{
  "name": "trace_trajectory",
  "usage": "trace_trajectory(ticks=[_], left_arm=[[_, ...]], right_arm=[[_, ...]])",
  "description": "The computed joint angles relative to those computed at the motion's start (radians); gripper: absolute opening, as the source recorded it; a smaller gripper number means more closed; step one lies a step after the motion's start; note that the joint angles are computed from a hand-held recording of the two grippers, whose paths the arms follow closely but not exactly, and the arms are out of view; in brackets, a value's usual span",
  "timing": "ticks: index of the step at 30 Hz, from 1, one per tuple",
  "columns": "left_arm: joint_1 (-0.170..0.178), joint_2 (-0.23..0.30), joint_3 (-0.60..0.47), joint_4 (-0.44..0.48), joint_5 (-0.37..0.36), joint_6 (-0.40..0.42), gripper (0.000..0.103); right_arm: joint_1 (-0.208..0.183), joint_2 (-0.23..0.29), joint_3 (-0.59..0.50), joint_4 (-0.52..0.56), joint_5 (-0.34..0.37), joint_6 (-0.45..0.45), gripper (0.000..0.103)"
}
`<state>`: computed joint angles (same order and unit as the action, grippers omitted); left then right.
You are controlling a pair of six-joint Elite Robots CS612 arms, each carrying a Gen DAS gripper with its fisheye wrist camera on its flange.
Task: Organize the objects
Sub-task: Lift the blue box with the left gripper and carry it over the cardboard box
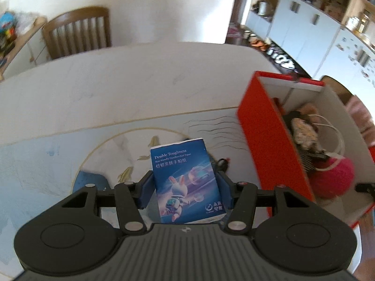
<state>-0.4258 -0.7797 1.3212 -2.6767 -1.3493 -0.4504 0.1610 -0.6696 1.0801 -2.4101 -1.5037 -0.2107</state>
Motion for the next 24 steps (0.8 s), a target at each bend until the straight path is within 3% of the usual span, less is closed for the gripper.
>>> trace_trajectory(ticks=[5, 13, 20, 22, 24], left_arm=[[-0.013, -0.015, -0.003, -0.02, -0.04, 0.062, 0.055], [-0.04, 0.006, -0.062, -0.052, -0.101, 0.177, 0.044], [-0.044, 0.018, -0.073, -0.036, -0.101, 0.188, 0.044], [-0.042, 0.01, -0.053, -0.037, -0.102, 0.216, 0.049], [-0.039, 0.003, -0.026, -0.049, -0.107, 0.251, 0.071]], right_arm=[[0.0, 0.001, -0.002, 0.0, 0.001, -0.001, 0.005], [0.0, 0.001, -0.001, -0.001, 0.001, -0.001, 0.005], [0.001, 0.001, -0.002, -0.007, 0.007, 0.001, 0.005], [0.0, 0.0, 0.0, -0.009, 0.007, 0.0, 0.005], [0.0, 0.0, 0.0, -0.009, 0.007, 0.0, 0.005]])
